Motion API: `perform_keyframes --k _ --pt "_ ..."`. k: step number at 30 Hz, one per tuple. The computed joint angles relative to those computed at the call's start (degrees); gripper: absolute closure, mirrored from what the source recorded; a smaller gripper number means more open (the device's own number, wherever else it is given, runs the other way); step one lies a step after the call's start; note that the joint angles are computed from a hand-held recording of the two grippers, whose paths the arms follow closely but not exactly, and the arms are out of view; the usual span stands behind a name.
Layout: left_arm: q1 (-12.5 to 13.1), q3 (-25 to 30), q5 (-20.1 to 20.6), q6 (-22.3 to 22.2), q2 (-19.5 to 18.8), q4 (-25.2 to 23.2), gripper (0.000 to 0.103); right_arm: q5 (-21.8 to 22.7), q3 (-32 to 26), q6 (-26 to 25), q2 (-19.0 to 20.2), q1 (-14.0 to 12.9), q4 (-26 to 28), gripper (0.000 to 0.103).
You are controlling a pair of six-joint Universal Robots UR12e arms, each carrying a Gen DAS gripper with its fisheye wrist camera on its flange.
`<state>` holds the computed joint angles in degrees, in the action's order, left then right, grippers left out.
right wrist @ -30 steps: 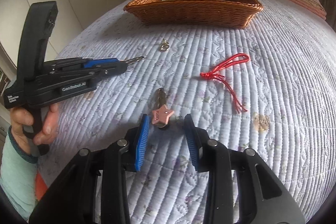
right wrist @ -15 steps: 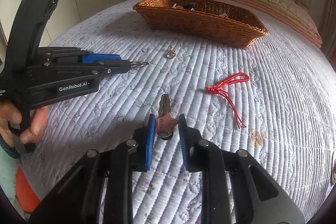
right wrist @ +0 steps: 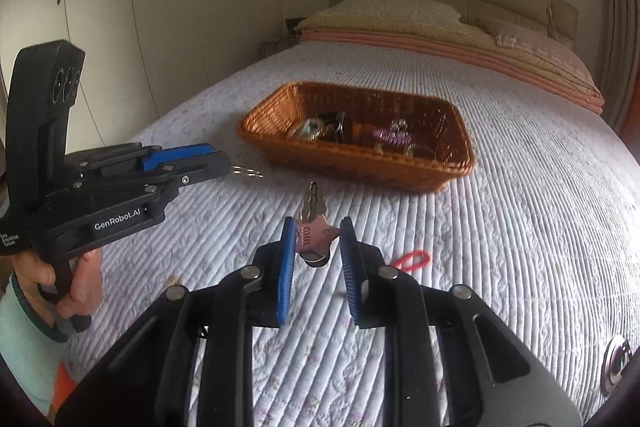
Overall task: Organize jewelry
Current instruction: 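Carry both key sets into the basket and release them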
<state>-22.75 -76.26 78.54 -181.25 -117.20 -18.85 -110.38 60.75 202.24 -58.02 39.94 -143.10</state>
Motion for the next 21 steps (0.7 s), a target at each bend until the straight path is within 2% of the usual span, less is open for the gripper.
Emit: perform_keyframes --k 4,8,12,15,18,21 --pt "0.39 7.37 0.95 -2.53 -4.07 -1.61 0.082 0.82 -4.15 1.37 2.12 -2.41 -1.69 0.083" --pt "0.97 14.35 0.26 -5.46 -8.33 -4.66 0.082 3.97 -8.96 4.0 4.96 -5.24 -2.57 0.083" --pt "1.37 20.09 -0.05 -7.73 -12.17 -8.31 0.082 6.22 -16.18 5.05 8.96 -7.38 2.41 0.083" --pt "2.15 23.75 -3.38 -10.41 -14.67 -12.21 0.082 4.38 -22.09 4.58 12.18 -7.94 8.67 0.083" --pt "2.08 26.51 -2.29 -10.98 -16.56 -15.51 0.082 6.36 -24.88 4.99 13.87 -8.73 11.66 0.083" --pt "1.64 28.45 -0.11 -10.39 -17.82 -17.96 0.082 10.69 -29.37 4.7 16.25 -9.7 18.25 0.083"
